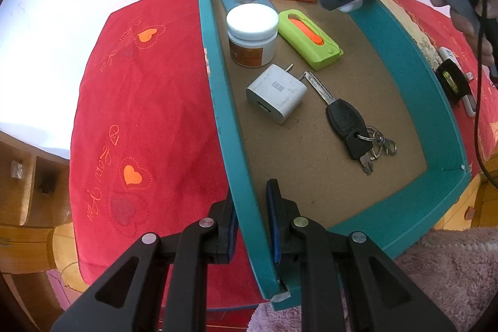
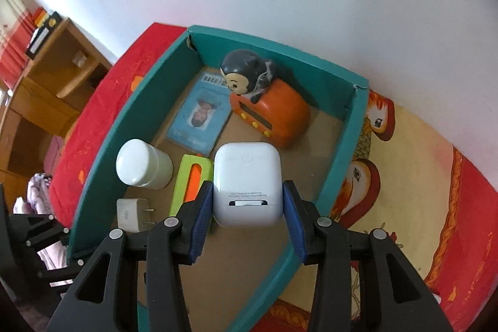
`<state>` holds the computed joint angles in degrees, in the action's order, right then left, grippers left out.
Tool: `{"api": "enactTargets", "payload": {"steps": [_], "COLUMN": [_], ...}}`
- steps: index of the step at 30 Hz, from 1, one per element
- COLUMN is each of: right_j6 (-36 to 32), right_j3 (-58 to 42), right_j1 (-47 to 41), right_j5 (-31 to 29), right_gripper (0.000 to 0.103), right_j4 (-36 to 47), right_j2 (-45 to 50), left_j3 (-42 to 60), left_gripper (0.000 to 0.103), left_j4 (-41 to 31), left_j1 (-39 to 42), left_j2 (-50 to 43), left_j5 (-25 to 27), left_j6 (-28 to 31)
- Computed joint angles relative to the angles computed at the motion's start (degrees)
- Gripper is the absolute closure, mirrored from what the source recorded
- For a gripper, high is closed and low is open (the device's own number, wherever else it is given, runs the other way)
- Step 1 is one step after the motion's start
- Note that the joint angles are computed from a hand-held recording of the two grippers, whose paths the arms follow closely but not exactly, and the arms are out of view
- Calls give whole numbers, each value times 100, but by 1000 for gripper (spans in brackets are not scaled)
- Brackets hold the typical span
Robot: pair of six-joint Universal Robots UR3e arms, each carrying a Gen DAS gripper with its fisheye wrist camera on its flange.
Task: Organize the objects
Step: 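Carry the white earbud case into the teal box and open the right gripper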
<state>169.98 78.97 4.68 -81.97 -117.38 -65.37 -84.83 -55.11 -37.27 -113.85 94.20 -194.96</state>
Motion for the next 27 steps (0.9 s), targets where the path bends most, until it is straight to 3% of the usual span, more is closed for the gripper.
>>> {"api": "enactTargets", "payload": {"steps": [10,27], "right_j6": [-147,-144], "right_j3": [-834,-1506], "right_j1": [445,662], "right_j5": [-812,-1022], "right_gripper": [58,58], "right_j4": [180,405], "right_j2": [799,1416], "left_j3": [28,16], "left_gripper": [89,89], "left_j4": [-29,-11], "left_j1": [4,8], "left_j2": [-9,-7], "left_j5": [-21,-27], "left_j6": [29,33]}}
